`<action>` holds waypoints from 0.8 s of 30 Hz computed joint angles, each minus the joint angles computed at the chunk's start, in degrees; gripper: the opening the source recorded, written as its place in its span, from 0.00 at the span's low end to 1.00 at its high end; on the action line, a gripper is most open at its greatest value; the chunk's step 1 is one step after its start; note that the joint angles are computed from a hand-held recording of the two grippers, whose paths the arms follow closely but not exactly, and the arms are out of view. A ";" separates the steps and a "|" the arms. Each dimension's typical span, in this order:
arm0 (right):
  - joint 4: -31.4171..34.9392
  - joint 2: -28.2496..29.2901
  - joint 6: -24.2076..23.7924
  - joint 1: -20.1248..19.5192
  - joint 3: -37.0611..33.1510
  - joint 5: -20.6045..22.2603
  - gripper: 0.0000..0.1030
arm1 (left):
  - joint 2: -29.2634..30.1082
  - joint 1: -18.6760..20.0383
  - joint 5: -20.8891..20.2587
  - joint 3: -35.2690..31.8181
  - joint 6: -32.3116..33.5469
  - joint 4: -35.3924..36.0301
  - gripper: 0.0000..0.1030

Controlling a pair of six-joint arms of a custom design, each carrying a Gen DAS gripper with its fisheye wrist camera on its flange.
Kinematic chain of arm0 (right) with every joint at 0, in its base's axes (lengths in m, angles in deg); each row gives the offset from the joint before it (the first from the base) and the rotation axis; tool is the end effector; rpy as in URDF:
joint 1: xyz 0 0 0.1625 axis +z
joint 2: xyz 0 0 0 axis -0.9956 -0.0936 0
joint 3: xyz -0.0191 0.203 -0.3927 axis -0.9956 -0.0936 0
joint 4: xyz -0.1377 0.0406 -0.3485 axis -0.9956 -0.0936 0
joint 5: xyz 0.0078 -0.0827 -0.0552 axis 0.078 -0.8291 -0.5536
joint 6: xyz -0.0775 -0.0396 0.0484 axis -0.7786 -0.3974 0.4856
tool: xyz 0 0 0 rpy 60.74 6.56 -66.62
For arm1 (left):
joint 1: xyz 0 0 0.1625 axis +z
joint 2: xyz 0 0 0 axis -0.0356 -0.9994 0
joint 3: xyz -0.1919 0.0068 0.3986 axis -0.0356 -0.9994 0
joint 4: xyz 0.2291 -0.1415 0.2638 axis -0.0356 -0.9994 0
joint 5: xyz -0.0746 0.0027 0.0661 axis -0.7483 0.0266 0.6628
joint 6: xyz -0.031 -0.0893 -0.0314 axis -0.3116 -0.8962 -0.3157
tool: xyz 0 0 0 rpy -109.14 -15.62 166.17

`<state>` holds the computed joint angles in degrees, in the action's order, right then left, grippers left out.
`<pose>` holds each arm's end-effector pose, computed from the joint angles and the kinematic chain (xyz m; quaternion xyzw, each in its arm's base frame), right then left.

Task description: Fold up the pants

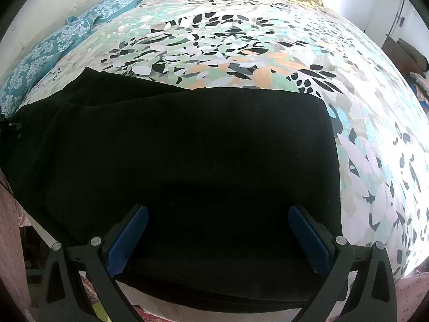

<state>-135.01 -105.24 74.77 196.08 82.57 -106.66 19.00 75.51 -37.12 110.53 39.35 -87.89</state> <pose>0.2768 -0.5558 0.1213 -0.0052 -0.8942 0.2264 0.3862 -0.0446 -0.7829 0.4013 -0.0530 0.9690 -0.0803 0.2277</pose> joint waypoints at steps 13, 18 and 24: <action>2.98 -0.85 0.52 1.27 -0.84 -0.33 1.00 | 3.55 -15.64 -5.82 1.46 1.82 -0.85 0.15; 4.30 -1.49 1.47 0.66 0.68 1.09 1.00 | 8.08 -18.31 -2.29 8.93 2.88 -2.42 0.35; 1.68 -1.10 1.09 0.72 1.39 0.55 1.00 | 8.92 -19.67 -18.04 7.22 15.49 -1.23 0.57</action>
